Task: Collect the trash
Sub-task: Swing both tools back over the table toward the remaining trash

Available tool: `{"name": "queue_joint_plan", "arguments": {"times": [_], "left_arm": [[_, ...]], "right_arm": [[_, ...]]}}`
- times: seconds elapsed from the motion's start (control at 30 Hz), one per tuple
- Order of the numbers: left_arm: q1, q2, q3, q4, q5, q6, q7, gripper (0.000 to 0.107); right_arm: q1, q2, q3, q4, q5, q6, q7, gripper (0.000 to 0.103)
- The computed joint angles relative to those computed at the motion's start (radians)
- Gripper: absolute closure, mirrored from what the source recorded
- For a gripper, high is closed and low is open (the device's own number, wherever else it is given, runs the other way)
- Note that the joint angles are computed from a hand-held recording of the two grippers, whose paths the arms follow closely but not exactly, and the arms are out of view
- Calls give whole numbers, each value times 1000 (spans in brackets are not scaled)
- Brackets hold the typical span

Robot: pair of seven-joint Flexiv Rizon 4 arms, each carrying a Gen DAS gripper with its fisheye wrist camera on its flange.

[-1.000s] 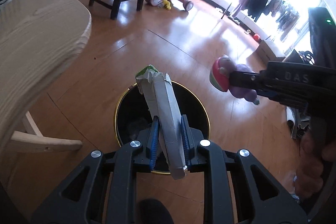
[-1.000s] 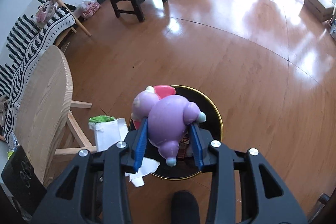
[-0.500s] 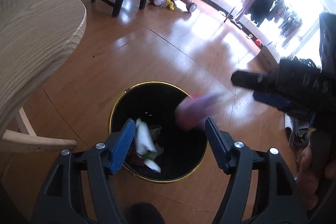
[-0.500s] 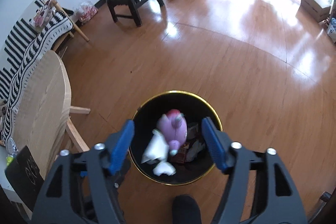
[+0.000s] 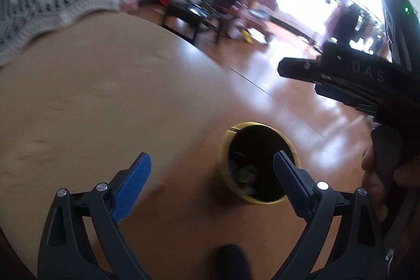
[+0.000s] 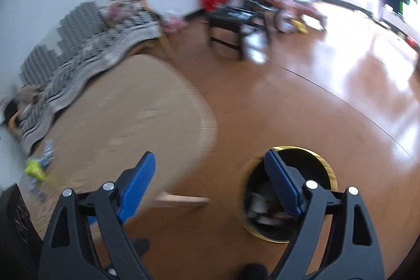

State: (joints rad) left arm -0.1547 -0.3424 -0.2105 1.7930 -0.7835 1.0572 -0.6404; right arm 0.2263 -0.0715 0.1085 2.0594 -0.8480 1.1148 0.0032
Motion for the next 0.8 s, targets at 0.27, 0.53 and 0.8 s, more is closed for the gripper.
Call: {"name": "queue_joint_plan", "arguments": {"times": [0.27, 0.53, 0.8], "left_arm": [[168, 52, 116, 17, -64, 71, 53, 13], [326, -5, 186, -27, 49, 130, 9, 13], [448, -67, 167, -85, 58, 187, 42, 13]], "right_arm": [[152, -254, 6, -309, 83, 93, -129, 20], [300, -578, 65, -774, 292, -58, -449, 20], [419, -839, 87, -1202, 414, -225, -722, 20]]}}
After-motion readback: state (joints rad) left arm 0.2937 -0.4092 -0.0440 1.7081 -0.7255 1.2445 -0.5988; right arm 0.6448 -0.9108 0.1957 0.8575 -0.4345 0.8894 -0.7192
